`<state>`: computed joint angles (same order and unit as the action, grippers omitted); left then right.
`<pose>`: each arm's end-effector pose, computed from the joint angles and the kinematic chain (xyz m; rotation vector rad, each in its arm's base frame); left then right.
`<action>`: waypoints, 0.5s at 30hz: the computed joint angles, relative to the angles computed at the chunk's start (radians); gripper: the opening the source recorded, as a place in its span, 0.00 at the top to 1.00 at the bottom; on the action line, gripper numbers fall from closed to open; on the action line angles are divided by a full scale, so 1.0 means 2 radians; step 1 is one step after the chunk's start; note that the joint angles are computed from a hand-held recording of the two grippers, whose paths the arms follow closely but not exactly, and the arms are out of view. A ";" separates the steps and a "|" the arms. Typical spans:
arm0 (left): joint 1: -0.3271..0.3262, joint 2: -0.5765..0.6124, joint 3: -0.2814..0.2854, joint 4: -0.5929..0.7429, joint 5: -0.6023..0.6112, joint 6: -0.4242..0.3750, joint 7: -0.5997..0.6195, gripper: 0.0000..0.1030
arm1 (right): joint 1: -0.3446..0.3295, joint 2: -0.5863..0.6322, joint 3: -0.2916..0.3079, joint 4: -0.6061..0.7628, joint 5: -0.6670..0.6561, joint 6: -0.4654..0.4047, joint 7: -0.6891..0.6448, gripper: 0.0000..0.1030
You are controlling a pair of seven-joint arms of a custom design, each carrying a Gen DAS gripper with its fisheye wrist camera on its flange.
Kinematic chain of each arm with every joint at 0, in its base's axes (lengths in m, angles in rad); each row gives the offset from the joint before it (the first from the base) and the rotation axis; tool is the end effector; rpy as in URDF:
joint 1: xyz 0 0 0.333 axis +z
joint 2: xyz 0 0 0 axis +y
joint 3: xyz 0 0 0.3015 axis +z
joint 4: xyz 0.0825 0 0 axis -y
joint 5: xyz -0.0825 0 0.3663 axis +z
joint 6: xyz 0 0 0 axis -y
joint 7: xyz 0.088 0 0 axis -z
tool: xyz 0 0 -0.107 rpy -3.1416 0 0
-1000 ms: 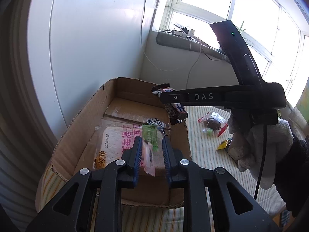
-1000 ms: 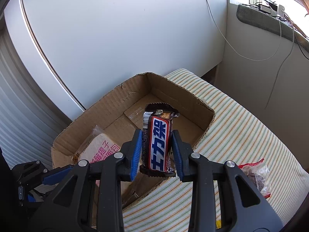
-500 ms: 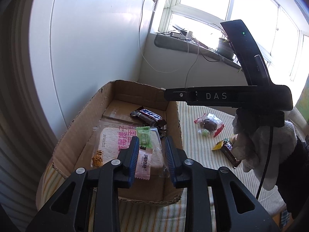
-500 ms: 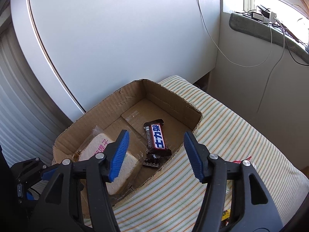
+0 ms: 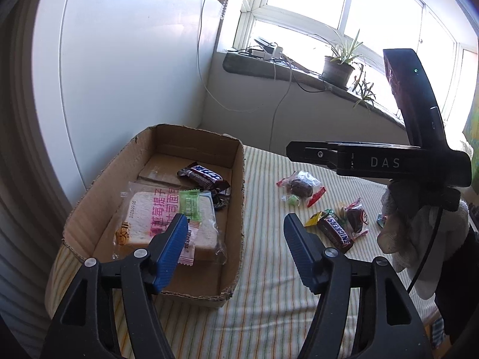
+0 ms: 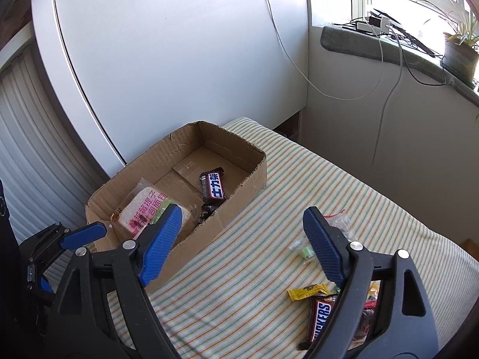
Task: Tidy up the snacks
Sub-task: 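Grasp the yellow candy with the left tool while the right tool grasps the Snickers bar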
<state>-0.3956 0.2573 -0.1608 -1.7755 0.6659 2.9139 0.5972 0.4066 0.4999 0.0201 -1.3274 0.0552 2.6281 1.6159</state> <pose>0.5403 -0.3686 0.5057 -1.6423 1.8901 -1.1356 0.6668 0.2976 0.5336 -1.9501 1.3810 -0.4710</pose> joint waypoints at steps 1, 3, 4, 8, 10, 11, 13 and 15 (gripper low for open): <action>0.001 0.002 -0.004 0.002 -0.005 -0.001 0.005 0.36 | -0.001 -0.012 -0.001 -0.018 0.002 0.008 0.002 0.13; 0.000 0.006 -0.008 0.006 -0.012 -0.005 0.014 0.36 | -0.009 -0.038 0.000 -0.058 0.009 0.022 0.001 0.12; -0.001 0.008 -0.011 0.009 -0.017 -0.006 0.020 0.35 | -0.011 -0.051 -0.001 -0.079 0.009 0.029 0.003 0.12; -0.005 0.022 -0.019 0.025 -0.038 -0.013 0.045 0.35 | -0.016 -0.101 -0.011 -0.158 -0.002 0.061 0.023 0.12; -0.008 0.031 -0.022 0.036 -0.049 -0.018 0.057 0.35 | -0.021 -0.123 -0.014 -0.192 -0.008 0.075 0.036 0.12; -0.009 0.036 -0.025 0.042 -0.057 -0.020 0.065 0.35 | -0.026 -0.132 -0.012 -0.207 -0.005 0.081 0.036 0.12; -0.011 0.048 -0.030 0.055 -0.071 -0.025 0.082 0.35 | -0.034 -0.150 -0.009 -0.236 -0.003 0.093 0.036 0.12; -0.013 0.058 -0.034 0.066 -0.086 -0.022 0.098 0.35 | -0.039 -0.164 -0.009 -0.261 -0.009 0.102 0.041 0.12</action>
<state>-0.4210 0.3743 -0.2297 -1.6433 0.4946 2.8708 0.7925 0.3288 0.1717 0.0021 -1.8494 0.0368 2.8324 1.6989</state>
